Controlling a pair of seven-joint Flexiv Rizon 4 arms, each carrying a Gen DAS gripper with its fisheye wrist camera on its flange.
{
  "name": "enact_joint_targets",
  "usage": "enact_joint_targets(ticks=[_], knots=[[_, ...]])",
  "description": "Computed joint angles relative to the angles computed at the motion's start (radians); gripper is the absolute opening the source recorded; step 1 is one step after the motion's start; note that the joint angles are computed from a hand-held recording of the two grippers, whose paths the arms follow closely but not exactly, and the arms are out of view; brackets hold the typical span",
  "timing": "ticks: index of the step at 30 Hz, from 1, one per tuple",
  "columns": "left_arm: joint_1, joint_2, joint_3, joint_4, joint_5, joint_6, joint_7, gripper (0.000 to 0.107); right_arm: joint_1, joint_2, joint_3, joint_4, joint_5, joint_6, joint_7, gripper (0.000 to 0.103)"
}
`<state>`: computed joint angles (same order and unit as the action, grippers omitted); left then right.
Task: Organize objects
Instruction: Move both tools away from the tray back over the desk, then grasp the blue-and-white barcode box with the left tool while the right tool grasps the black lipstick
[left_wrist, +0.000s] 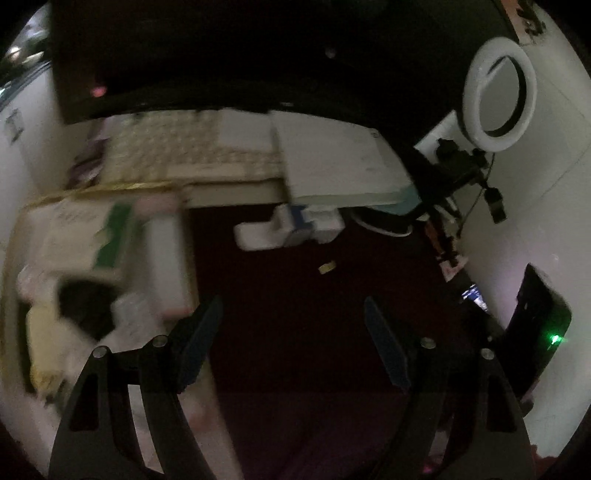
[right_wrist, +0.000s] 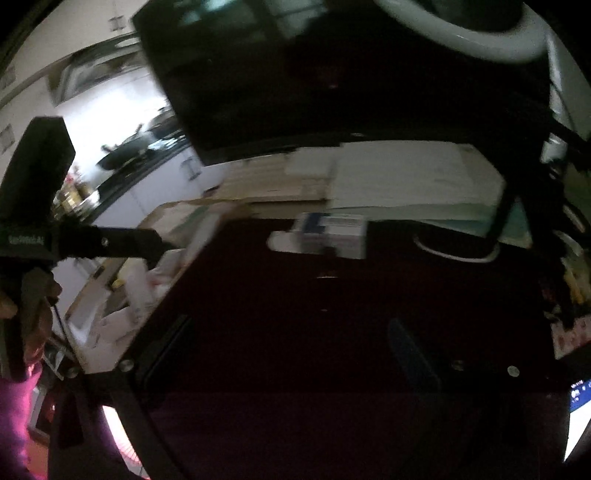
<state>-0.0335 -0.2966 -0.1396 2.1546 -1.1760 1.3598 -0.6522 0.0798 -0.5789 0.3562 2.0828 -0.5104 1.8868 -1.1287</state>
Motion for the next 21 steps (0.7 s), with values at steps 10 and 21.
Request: enact_joint_targets(ticks=[10, 21], knots=[[0.052, -0.234, -0.076, -0.228, 0.244, 0.076, -0.003, 0.080, -0.019, -0.033, 0.009, -0.041, 0.002, -0.044, -0.021, 0.103], [0.113, -0.371, -0.131, -0.353, 0.400, 0.048, -0.044, 0.080, -0.067, -0.121, 0.128, -0.151, 0.062, -0.187, -0.098, 0.077]])
